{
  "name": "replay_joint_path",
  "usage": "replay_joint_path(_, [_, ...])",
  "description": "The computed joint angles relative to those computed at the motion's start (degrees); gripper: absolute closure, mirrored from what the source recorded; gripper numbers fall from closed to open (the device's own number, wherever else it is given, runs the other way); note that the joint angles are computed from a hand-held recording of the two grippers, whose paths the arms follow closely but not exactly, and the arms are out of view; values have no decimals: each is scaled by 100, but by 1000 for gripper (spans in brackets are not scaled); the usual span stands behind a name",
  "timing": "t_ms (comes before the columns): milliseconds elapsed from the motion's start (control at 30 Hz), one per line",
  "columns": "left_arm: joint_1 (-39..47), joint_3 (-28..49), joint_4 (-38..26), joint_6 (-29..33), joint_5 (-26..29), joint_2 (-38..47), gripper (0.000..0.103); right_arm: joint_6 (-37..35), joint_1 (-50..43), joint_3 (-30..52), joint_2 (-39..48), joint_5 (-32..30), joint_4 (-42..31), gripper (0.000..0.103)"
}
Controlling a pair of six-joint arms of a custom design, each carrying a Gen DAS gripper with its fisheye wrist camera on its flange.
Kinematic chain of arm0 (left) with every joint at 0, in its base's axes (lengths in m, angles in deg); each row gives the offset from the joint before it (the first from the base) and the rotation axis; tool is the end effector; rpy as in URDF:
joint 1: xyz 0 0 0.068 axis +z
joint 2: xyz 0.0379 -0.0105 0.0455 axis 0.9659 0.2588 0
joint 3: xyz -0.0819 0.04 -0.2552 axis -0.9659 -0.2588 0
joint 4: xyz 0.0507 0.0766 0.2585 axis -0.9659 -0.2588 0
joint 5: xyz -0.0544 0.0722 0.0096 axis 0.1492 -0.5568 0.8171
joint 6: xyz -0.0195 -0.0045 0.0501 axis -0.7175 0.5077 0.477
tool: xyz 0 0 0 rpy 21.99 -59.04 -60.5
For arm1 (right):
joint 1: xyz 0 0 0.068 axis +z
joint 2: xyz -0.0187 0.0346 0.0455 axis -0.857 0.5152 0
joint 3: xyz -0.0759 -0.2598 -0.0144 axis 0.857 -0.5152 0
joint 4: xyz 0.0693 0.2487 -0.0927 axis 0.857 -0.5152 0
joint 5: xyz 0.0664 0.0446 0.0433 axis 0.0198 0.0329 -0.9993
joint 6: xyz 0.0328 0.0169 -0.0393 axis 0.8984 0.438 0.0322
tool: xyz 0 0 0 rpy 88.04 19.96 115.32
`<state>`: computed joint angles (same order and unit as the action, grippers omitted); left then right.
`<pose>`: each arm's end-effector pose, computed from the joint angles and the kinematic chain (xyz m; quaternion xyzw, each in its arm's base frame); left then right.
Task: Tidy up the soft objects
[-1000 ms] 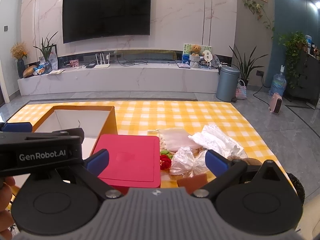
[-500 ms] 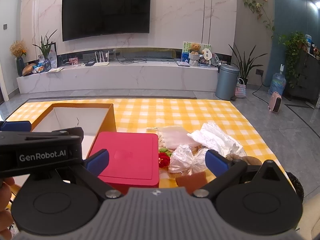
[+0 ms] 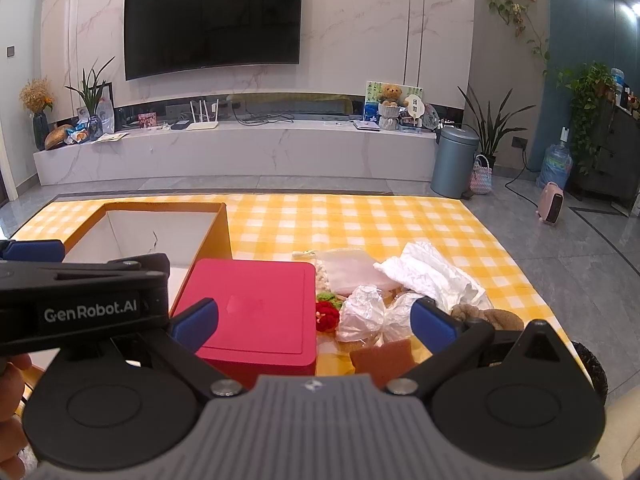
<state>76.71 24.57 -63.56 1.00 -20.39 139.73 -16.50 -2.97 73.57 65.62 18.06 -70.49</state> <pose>0.2507 -0.0009 0.2314 0.1192 0.8699 -0.0579 0.4750 0.1381 0.1551 0.2048 0.0822 0.8755 -0.0565 0.4729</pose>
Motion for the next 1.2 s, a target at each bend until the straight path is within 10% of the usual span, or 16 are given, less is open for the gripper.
replay_joint_path(867, [-1049, -359, 224, 29, -299, -695, 0, -159, -721, -1180, -2159, -57, -823, 3])
replay_joint_path(1000, [-1367, -120, 70, 58, -277, -525, 0, -1046, -1912, -1341, -3284, -420, -1088, 3])
replay_joint_path(1200, [-1832, 537, -558, 115, -33, 54, 0, -3361, -4862, -887, -3627, -2613, -388, 3])
